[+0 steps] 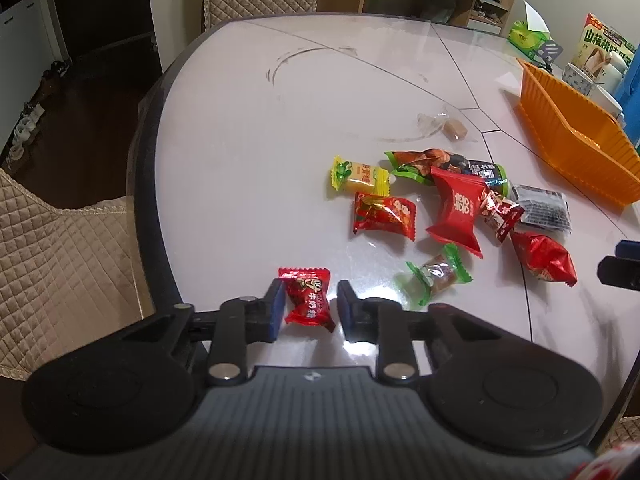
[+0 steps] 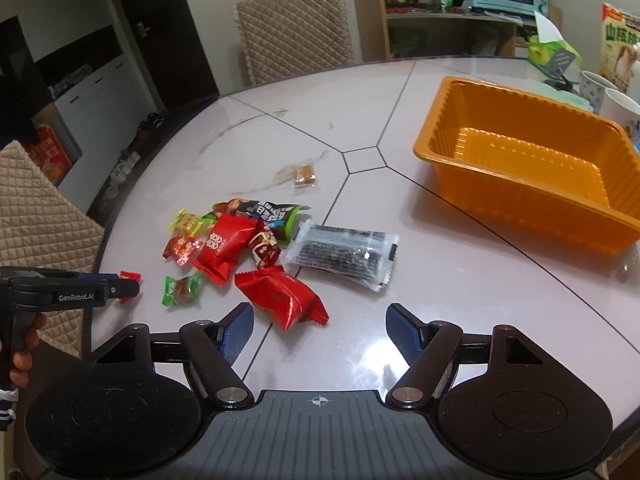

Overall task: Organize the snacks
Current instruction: 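Grasp a small red candy with the left tool while the right tool grasps a red packet, then carry both candies over the orange tray and open both tools to drop them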

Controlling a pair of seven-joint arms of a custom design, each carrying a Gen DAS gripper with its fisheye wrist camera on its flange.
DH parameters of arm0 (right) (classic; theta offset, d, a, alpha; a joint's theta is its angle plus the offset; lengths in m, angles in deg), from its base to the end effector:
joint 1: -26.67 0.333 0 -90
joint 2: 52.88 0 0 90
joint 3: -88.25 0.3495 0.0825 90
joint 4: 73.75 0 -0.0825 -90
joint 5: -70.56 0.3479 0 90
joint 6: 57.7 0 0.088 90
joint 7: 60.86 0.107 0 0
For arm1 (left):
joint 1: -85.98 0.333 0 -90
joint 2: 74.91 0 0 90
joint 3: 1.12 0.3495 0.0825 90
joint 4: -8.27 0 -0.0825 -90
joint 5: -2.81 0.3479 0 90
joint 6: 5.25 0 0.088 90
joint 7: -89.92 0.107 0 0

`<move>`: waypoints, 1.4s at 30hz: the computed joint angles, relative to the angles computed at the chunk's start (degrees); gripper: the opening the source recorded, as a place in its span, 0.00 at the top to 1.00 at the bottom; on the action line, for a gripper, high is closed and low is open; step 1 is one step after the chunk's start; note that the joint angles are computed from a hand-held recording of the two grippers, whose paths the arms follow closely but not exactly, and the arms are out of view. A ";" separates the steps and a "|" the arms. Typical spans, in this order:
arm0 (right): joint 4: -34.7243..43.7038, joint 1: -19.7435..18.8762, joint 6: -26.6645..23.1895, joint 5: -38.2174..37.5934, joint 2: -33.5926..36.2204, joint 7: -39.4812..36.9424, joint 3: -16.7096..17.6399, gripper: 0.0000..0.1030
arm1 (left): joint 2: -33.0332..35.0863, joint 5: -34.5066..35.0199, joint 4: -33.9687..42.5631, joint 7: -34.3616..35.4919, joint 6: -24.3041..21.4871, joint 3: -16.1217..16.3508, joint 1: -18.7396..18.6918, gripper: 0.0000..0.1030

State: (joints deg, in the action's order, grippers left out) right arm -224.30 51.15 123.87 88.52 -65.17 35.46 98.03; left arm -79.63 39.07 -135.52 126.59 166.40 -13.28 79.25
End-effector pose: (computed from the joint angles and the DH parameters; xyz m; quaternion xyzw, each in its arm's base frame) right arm 0.3726 0.2237 0.4666 -0.7145 0.5954 -0.1201 0.3474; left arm 0.4260 -0.1919 0.4259 -0.6735 0.6769 -0.2388 0.1765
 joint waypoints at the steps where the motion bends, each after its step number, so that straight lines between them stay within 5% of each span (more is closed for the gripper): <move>1: 0.26 0.65 0.17 0.05 0.41 -0.70 -0.58 0.30 | 0.06 -0.05 -0.02 -0.09 0.09 0.03 0.02 0.81; 8: 3.03 8.68 0.62 5.54 3.81 -10.19 -7.14 0.39 | -0.49 -0.82 -0.21 -0.31 -0.06 0.10 0.03 0.84; 14: 7.06 16.68 -0.19 19.68 7.56 -28.40 -13.02 0.46 | -2.57 -1.49 -1.31 -1.31 -0.40 0.00 0.73 0.84; 22: 12.12 13.76 -4.70 32.12 11.72 -44.24 -10.43 0.55 | -5.26 -2.80 -2.92 -1.14 -0.41 -0.41 1.56 0.84; 27: 12.38 10.36 -6.35 30.31 12.15 -42.73 -6.95 0.72 | -6.50 -4.17 -3.78 -0.02 -0.48 -0.57 1.68 0.84; 34: 10.60 6.01 -5.17 25.13 10.44 -34.96 -1.49 0.73 | -8.24 -5.12 -4.90 1.42 0.42 -0.67 2.10 0.84; 42: 7.69 4.84 -3.94 16.97 5.98 -23.76 0.03 0.73 | -9.61 -9.56 -5.19 6.88 1.21 0.57 -0.34 0.84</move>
State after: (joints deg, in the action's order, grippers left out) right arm -216.61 55.99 119.93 105.50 -59.19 11.70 98.06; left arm -89.24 29.51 -140.71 133.48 167.61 -12.71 78.92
